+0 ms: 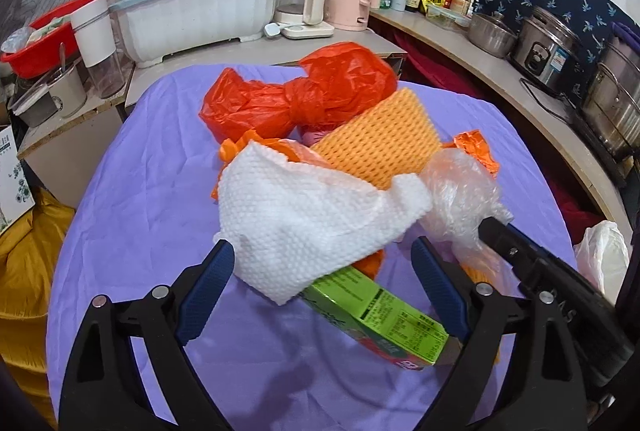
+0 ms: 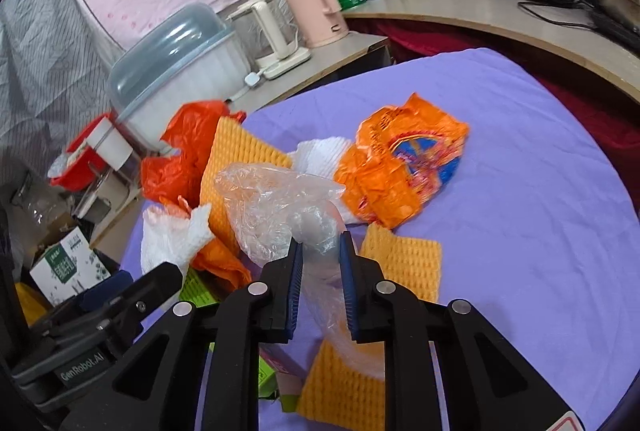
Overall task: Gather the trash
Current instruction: 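Grasp the clear plastic bag with the right tool while the left tool grasps the white paper towel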
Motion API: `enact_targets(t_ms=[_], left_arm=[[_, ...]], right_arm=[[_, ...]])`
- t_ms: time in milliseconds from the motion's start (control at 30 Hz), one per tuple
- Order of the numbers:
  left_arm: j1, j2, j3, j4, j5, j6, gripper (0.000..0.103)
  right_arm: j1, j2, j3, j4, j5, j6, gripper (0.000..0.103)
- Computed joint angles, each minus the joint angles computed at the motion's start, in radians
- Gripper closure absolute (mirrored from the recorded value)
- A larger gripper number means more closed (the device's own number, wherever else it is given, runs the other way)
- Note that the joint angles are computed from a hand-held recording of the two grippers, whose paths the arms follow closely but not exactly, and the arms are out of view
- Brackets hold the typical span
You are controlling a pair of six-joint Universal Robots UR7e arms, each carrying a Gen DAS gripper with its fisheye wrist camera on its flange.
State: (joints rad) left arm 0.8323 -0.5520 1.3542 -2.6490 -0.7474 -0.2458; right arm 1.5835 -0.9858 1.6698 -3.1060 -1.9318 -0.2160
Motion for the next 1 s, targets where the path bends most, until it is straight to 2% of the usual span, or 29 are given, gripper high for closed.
enact_targets(t_ms=[100,167,233,267,333,467,833,1000], left_arm=[[-0.005,0.019,-0.013,-0.011,0.022,0.024,0.019],[-0.008,0.036,-0.026,-0.015,0.046,0.046,0.027],[-0.002,0.044,-0.042,0.011,0.040,0.044,0.044],[0.000,0.044,-0.043,0.019,0.035,0.039,0.048],[0.005,0.044,-0.049,0.034,0.034,0.025,0.070],[0.005,0.023,-0.034,0.029,0.014,0.011,0.094],[-0.066,-0.027,0.005,-0.048,-0.007,0.029,0.098],[-0.106,-0.039,0.000,-0.067,-0.069,0.026,0.098]], right_arm=[[-0.002,-0.021,0.011,-0.015,-0.001,0.010,0.085],[-0.002,-0.034,0.019,-0.026,-0.007,0.012,0.085],[-0.002,-0.044,0.027,-0.033,-0.011,0.010,0.085],[-0.001,-0.050,0.031,-0.036,-0.014,0.010,0.085],[-0.003,-0.063,0.043,-0.043,-0.012,0.011,0.085],[-0.003,-0.092,0.070,-0.059,-0.006,0.020,0.085],[0.001,-0.204,0.165,-0.139,-0.014,0.029,0.085],[-0.002,-0.271,0.210,-0.178,-0.024,0.020,0.085]])
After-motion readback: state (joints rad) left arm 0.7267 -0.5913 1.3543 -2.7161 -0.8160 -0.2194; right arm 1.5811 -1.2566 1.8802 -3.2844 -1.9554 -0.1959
